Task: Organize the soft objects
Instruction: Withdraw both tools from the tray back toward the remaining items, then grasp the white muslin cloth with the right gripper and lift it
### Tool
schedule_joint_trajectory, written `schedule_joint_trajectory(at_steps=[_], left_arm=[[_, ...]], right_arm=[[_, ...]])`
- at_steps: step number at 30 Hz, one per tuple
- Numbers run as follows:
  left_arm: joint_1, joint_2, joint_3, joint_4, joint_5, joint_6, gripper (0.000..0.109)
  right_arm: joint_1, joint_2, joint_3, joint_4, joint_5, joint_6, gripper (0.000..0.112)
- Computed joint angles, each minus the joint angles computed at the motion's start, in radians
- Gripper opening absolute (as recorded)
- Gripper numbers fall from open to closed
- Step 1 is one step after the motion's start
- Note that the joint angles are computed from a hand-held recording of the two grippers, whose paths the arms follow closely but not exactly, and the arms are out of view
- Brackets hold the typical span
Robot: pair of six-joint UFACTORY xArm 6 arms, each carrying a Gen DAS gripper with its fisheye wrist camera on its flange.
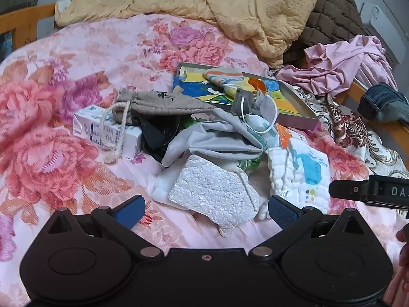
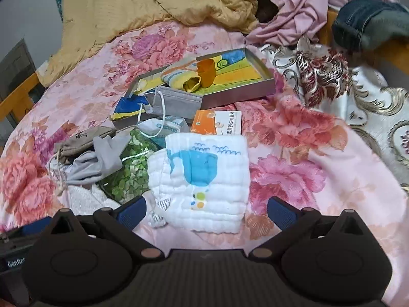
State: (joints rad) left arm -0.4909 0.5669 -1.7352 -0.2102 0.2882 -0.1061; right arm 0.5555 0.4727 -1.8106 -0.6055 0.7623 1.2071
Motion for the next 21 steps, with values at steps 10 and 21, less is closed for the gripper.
schedule_joint_trajectory(at_steps=[10, 21], left_arm=[[0.013, 0.124, -0.185, -0.027, 0.097, -0.04, 0.102], [0.027, 0.222, -0.342, -0.242, 0.213, -0.044, 0.102]], right_arm=[[-0.036, 0.113, -0.125, 0.059, 0.022, -0.031, 0.103], [-0.06, 0.182, -0.182, 0.143, -0.03, -0.045, 0.103]])
